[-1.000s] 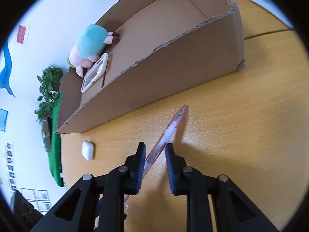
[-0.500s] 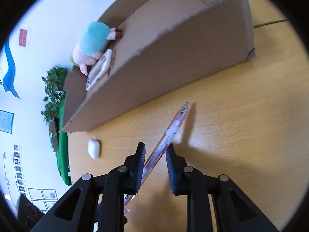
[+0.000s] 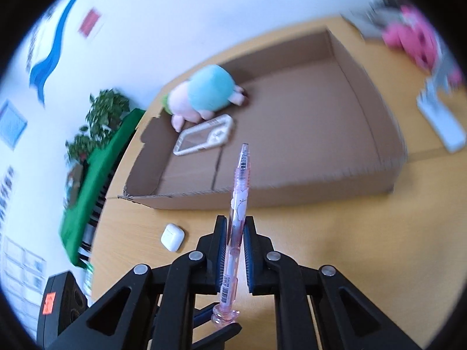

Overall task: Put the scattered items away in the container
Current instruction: 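Carry the pink pen with the left tool over the box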

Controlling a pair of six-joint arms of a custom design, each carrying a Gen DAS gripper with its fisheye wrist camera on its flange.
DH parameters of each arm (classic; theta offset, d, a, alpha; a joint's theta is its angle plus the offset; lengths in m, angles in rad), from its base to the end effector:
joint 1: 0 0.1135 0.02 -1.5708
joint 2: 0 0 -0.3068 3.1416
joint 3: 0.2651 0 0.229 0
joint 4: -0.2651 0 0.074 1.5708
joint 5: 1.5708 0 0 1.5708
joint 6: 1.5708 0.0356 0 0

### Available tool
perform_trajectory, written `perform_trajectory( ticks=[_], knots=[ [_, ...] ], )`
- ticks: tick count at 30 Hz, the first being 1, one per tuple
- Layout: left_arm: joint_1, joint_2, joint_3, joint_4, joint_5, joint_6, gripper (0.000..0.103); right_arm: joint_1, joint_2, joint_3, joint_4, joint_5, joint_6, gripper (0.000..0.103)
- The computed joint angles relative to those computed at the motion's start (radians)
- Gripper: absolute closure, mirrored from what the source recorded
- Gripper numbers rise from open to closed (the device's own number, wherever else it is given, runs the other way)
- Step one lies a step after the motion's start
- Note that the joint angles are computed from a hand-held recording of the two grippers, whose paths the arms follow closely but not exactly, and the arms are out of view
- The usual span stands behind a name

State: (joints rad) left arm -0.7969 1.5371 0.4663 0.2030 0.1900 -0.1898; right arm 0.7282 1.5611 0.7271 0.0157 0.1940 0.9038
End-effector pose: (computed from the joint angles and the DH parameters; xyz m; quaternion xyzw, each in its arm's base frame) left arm 0.1620 -0.1754 0.1718 0.3105 0.8821 -0.2408 0.2597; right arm 0.2168 0.1842 0.2174 0.1166 0.9190 0.2047 0.3162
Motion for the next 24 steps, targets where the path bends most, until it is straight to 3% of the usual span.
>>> perform_trajectory(
  ticks=[5,10,24],
  knots=[
    [0.076,-0.006,0.092,-0.060,0.051,0.008,0.081,0.009,0.023,0.166,-0.133,0.060,-0.113,0.094],
    [0.150,0.026,0.217,-0.115,0.095,0.035,0.081,-0.048,0.046,0.309,-0.217,0.052,-0.223,0.094],
    [0.293,0.329,0.802,-0.438,0.200,0.097,0.081,-0.330,0.327,0.839,-0.458,-0.191,-0.445,0.094]
  ],
)
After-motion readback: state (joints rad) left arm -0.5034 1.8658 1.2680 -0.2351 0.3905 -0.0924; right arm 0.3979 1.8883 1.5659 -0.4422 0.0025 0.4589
